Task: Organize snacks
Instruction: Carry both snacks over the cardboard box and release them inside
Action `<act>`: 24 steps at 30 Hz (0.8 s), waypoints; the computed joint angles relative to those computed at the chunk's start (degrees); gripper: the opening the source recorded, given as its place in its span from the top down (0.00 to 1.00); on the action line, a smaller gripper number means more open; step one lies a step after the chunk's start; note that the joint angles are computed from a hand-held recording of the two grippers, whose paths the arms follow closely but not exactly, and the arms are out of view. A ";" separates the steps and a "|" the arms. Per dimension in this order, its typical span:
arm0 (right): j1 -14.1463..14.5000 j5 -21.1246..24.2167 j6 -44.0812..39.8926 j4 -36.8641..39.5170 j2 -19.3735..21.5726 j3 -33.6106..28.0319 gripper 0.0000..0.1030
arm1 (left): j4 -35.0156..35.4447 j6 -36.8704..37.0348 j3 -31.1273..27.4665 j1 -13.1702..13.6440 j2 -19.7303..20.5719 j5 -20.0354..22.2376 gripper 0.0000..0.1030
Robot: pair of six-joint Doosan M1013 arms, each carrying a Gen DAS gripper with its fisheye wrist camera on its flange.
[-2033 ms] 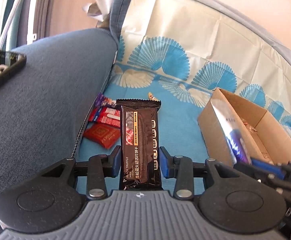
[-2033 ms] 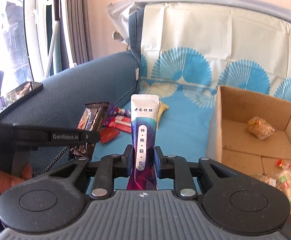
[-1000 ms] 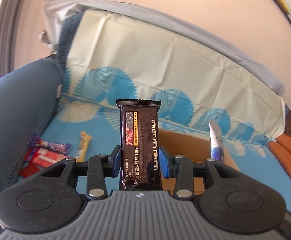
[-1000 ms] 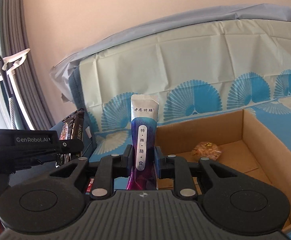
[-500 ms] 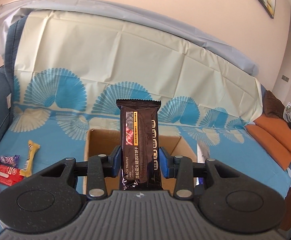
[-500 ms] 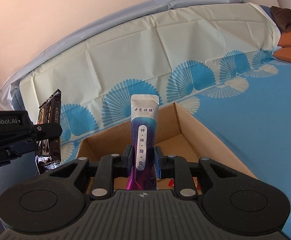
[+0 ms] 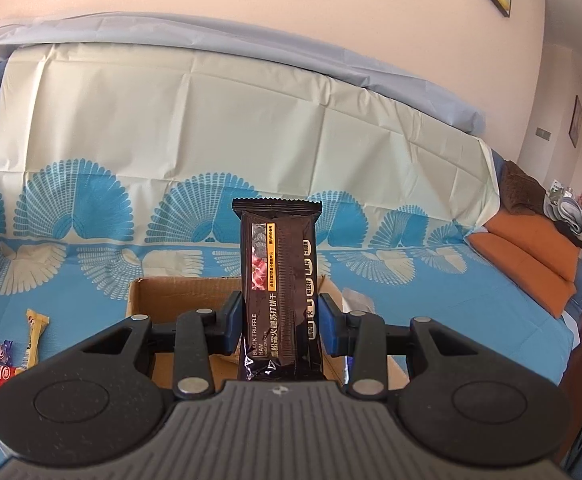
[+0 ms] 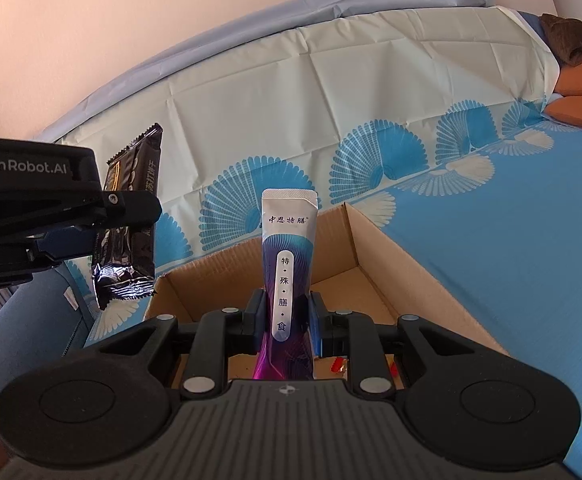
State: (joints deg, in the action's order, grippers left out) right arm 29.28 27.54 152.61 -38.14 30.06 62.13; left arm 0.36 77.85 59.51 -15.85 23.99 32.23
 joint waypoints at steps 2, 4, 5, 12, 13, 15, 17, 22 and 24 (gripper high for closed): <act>0.13 0.50 0.33 -0.49 0.07 -0.12 0.78 | -0.71 0.53 0.14 -0.01 -0.09 -0.14 0.58; 0.22 0.87 0.00 -0.47 0.19 -0.32 0.77 | -1.18 1.16 0.03 0.06 -0.08 0.21 0.58; 0.35 1.36 -0.16 -0.53 0.30 -0.51 0.73 | -0.31 0.54 -0.08 0.01 -0.07 0.65 0.56; 1.22 4.05 -0.10 -3.17 0.91 -1.11 0.55 | 6.56 -4.09 5.92 0.50 -3.22 -1.99 0.43; 1.30 4.25 -0.42 -3.09 0.98 -1.16 0.55 | 9.02 -6.02 8.07 0.66 -4.28 -3.72 0.44; 1.53 4.57 -0.72 -2.93 1.09 -1.22 0.53 | 15.51 -11.55 13.01 1.14 -6.71 -7.92 0.49; 1.81 4.47 -1.32 -2.71 1.20 -1.27 0.51 | 21.88 -17.24 18.44 2.18 -9.41 -12.11 0.70; 2.74 1.87 -5.43 -1.30 1.40 -1.32 0.51 | 29.61 -22.83 26.77 6.03 -13.77 -11.38 0.83; 3.12 0.20 -8.04 0.20 1.46 -1.33 0.51 | 31.84 -25.76 28.58 7.90 -14.47 -9.72 0.83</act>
State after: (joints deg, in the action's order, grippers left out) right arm 32.40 27.74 144.57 -37.93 31.52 60.80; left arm 32.21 52.09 88.08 -7.95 9.52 22.51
